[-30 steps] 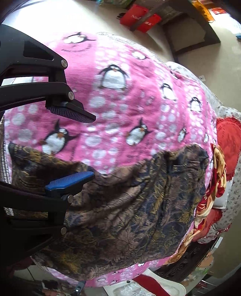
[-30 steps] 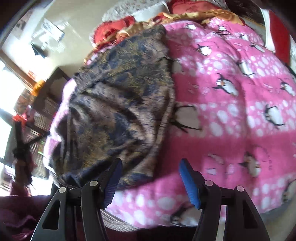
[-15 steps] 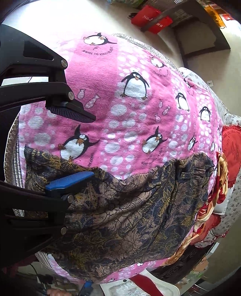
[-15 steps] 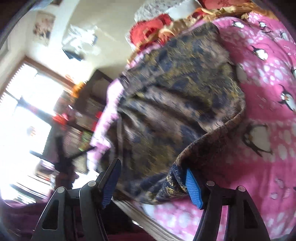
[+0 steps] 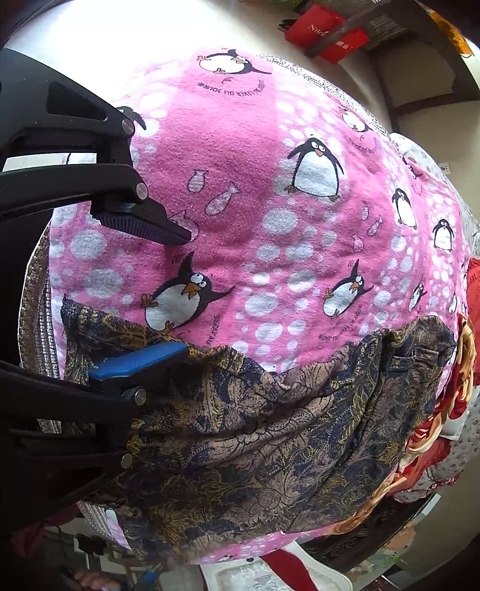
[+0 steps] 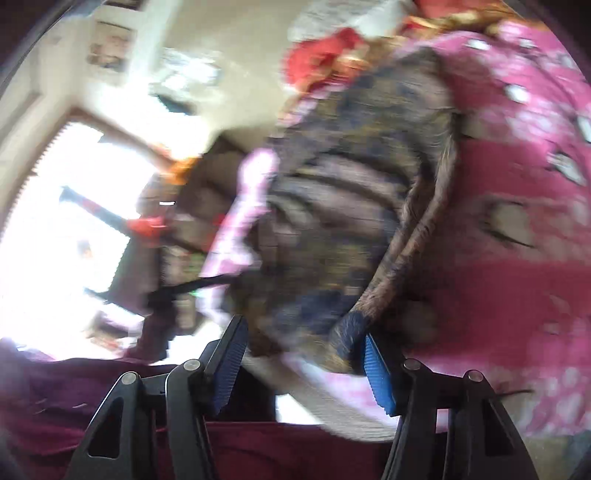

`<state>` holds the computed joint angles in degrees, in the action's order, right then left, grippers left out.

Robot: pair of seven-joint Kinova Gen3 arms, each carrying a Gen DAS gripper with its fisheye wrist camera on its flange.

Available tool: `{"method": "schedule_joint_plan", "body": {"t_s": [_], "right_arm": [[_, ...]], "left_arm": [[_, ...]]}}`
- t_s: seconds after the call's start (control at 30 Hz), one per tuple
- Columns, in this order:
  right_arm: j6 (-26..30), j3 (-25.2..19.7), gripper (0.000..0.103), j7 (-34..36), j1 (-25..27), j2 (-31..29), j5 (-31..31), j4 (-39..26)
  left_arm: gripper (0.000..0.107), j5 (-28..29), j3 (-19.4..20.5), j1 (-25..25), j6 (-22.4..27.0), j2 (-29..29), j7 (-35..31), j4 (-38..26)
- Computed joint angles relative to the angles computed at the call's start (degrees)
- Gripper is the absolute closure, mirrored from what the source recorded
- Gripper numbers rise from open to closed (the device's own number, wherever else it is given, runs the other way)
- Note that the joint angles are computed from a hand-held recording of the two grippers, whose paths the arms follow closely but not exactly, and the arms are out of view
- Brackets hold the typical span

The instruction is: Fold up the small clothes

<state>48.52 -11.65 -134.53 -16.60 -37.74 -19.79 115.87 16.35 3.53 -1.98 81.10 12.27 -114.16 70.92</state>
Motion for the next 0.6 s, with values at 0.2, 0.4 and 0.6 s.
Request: {"method": "schedule_joint_plan", "body": {"t_s": [0.2,0.4,0.6], "right_arm": [[3.47,-4.2,0.045,4.19,-3.31,8.69,2.7,-2.89],[2.64,-7.83,0.088,-0.72,0.47,6.72,5.63,-3.13],[9.1,-7.99,0.095,-6.06,3.89,1.44,8.16,-4.66]], "left_arm": [[0.053,-0.57,-0.09,-0.21,0.81,-0.2,-1.5,-0.08],[0.053,2.66,0.21,-1.77,5.32,0.69,-4.22,-0.15],[0.053,1.23,0.41,-0.65,6.08,0.01,-7.27,0.25]]}}
